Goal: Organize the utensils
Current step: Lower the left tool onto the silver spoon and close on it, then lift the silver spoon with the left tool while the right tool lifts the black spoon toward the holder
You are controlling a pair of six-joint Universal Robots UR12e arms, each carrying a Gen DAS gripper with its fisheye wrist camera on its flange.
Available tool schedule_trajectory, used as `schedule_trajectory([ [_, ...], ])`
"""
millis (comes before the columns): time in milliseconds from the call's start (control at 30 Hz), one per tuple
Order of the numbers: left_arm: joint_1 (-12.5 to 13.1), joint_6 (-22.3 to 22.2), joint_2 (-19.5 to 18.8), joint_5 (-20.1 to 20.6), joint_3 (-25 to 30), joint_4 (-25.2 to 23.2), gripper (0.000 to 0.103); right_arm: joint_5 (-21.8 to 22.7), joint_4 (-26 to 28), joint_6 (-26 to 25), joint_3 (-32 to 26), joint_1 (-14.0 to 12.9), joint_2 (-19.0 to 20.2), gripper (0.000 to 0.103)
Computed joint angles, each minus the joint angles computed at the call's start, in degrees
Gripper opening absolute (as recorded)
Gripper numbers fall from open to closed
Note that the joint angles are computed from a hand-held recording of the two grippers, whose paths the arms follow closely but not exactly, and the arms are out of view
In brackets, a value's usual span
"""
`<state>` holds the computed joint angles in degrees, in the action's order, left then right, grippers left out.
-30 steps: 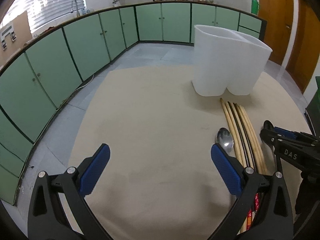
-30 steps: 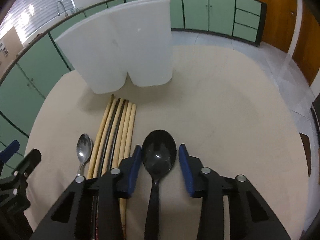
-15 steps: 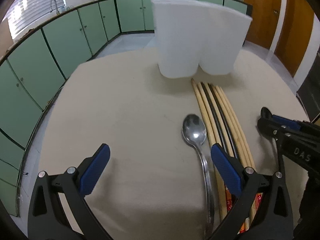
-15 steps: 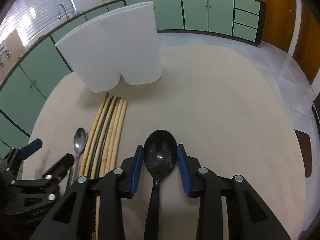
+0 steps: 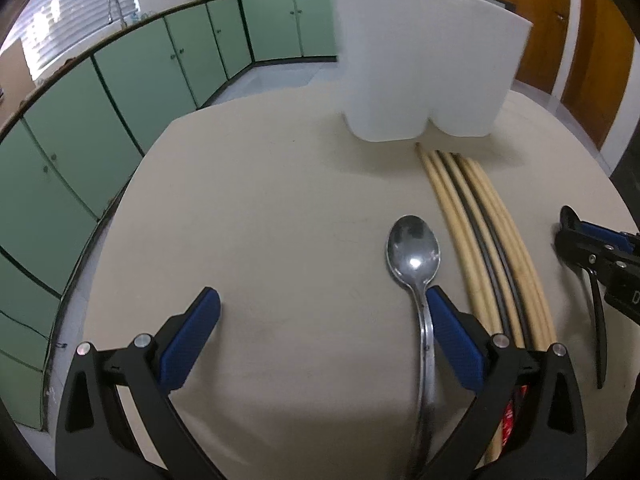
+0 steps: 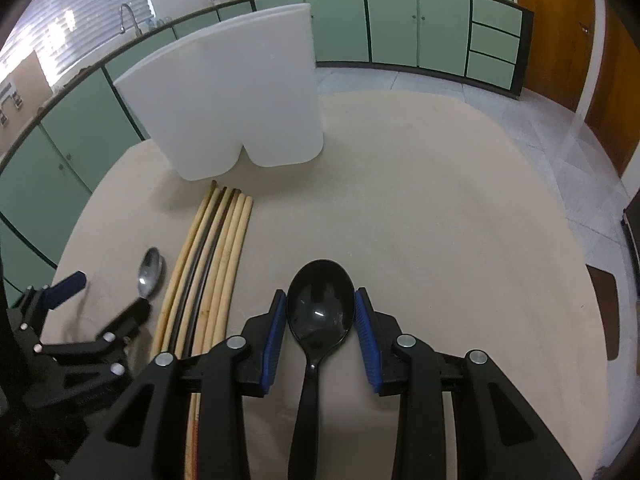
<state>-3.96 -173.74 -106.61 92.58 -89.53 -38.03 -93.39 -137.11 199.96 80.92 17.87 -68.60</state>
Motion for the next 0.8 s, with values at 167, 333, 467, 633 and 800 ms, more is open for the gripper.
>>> schedule_trajectory([
  [167,0.11,-0.02,0.26,-1.41,0.44,-0.70,0.098,-0.25,0.51,-0.21,-0.61,0.05,0.34,0.035],
  [333,-0.72,0.19,-0.48,-1.42,1.70,-0.51,0.098,0.09,0.96,-0.42,-1.03,-0.12,0.53,0.035],
  [467,-1.28,0.12,-1.68,0.08,3.20,-2.09,0.098,0.84,1.59,-0.47,-1.26,-0.38,0.61,0.035],
  [633,-0.90,-1.18,-2.00,-1.62,3.93,-3.51,0.091,0.10,3.21,-1.25,-2.79,-0.16,1.48,0.036],
  [800,-0.16,-0.48,-2.02,-5.80,4.56,-4.39,0.058,-1.46,3.92,-2.19,-3.55,0.45,1.97,0.034],
])
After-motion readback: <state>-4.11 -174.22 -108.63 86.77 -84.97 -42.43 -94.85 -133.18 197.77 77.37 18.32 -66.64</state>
